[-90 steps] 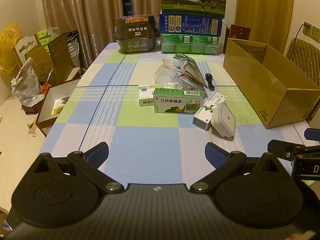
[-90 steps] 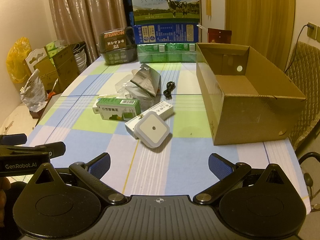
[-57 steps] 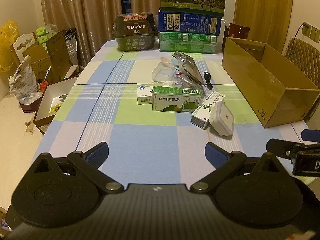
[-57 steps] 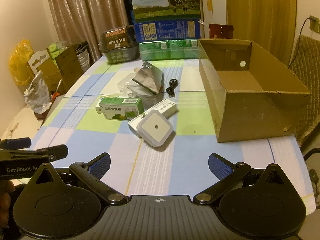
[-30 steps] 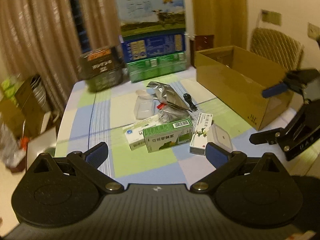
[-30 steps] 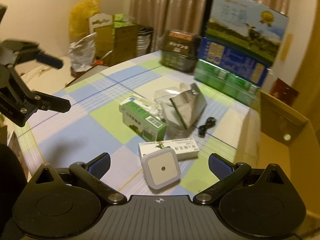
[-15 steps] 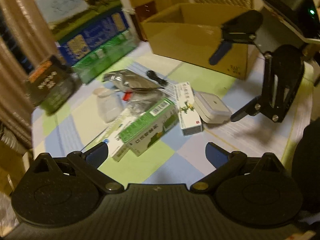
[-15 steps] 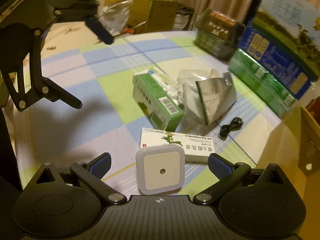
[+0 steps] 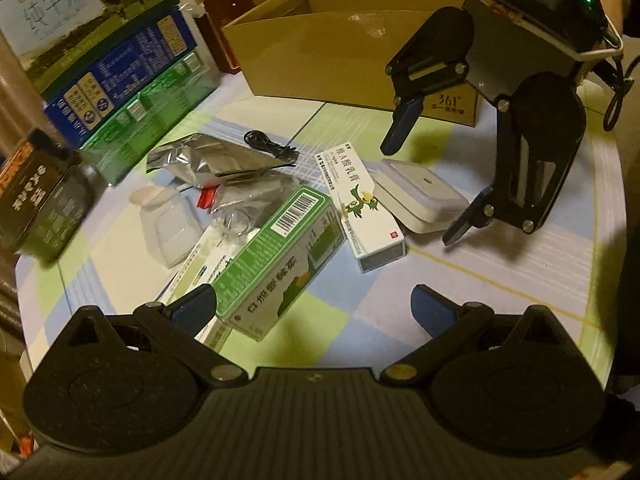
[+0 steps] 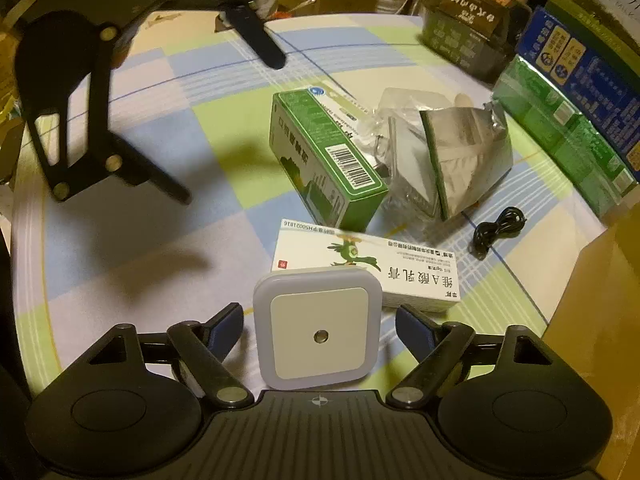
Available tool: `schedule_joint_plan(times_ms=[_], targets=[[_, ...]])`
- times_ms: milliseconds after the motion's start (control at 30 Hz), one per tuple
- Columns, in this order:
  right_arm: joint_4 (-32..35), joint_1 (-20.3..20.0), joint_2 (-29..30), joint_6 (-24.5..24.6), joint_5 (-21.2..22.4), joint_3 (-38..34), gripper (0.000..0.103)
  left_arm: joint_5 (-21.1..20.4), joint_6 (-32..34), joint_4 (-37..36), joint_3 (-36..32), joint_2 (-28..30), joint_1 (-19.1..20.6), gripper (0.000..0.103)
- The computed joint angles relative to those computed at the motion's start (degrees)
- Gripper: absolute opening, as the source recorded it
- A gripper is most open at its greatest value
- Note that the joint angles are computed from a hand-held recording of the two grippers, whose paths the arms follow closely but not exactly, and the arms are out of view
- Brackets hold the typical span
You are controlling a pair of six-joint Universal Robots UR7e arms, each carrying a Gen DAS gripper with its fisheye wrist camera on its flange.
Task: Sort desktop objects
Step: 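Grasp the white square night light with the right gripper while the left gripper grasps the green medicine box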
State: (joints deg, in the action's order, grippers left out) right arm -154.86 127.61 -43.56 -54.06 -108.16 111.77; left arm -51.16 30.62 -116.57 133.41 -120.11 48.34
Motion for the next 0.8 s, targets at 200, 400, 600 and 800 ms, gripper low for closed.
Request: schedule_joint_plan(times_ms=[200,400,600,800], targets=[[0.89,0.10,0.71,1.25,-0.67,-0.83,0.063,-1.67,5.77,-6.05,-1.90,5.32,4.74,0.102],[0.95,-0.20,0.57,3.39,-0.28,-0.93,0.063,-3.25,9.35,-10.00,-3.36,9.66,8.07,0.098],[0.49,-0.04,0.44,4.51,-0.84,-0.72,0.062,-4.95,10.45,-10.51,-5.62,14.05,11.10,0.085],[-0.40,-0.02,-0.16,5.76,-1.15,-0.01,0.062,-4.76,5.98,-6.46,-6.81,13.83,10.65,0.055]])
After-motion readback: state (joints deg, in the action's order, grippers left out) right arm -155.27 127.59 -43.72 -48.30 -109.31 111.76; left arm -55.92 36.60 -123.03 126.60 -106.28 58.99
